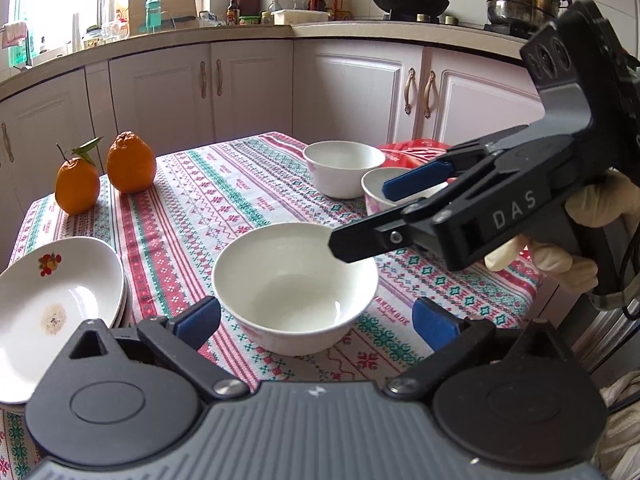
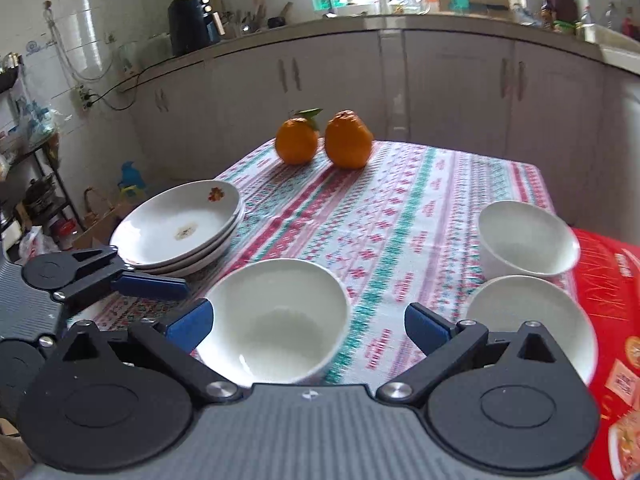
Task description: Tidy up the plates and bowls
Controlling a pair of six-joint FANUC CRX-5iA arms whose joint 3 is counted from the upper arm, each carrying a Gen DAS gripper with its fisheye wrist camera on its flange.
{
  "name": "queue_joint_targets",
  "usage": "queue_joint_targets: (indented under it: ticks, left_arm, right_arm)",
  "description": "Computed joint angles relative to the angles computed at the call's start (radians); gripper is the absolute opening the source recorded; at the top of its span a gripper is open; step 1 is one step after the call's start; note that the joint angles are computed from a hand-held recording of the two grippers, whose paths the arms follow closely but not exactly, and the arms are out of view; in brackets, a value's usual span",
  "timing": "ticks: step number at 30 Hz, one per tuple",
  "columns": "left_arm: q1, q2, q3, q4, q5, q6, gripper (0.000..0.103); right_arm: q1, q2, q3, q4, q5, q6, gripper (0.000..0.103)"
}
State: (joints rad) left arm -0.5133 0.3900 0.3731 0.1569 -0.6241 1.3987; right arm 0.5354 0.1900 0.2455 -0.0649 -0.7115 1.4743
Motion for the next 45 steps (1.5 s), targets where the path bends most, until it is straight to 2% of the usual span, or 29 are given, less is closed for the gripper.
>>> queue_joint_targets:
  ticks: [4,9,13,17,27,33,39,42,45]
  left_arm:
    - [-0.007,0.003,0.014,0.009,-0.013,-0.006,0.102]
    - [-0.012,0.015,0.040,0.028,-0.017,-0.030,0.102]
    - [-0.018,0.038,0.082,0.039,-0.030,-0.057,0.102]
    - [-0.027,0.078,0.155,0.019,-0.061,-0.062,0.102]
    - [-0.057,0.192,0.314,0.014,-0.099,-0.122,0.102]
    - [-0.077,0.313,0.485,0.009,-0.167,-0.114,0.102]
    - [-0.099,0.455,0.716,-0.038,-0.292,-0.038,0.101]
    - [-0.103,0.511,0.807,-0.047,-0.348,-0.001,0.101]
    - [-0.112,0.589,0.952,-0.078,-0.433,0.052,0.099]
  right_arm:
    - [0.009,-0.057,-0.109,0.145,0.063,-0.138,0.103]
    - [0.019,-0.109,-0.263,0.439,0.121,-0.374,0.103]
    - [0.008,-0.128,-0.323,0.537,0.123,-0.462,0.103]
    - [0.000,-0.129,-0.348,0.582,0.126,-0.505,0.103]
    - [-0.065,-0.129,-0.315,0.467,0.148,-0.455,0.103]
    - [-0.127,-0.095,-0.216,0.290,0.119,-0.325,0.103]
    - [-0.182,-0.031,-0.079,0.094,0.034,-0.148,0.103]
    - [-0.201,0.001,-0.026,0.030,-0.003,-0.080,0.103]
    - [-0.214,0.032,0.021,-0.012,-0.037,-0.023,0.102]
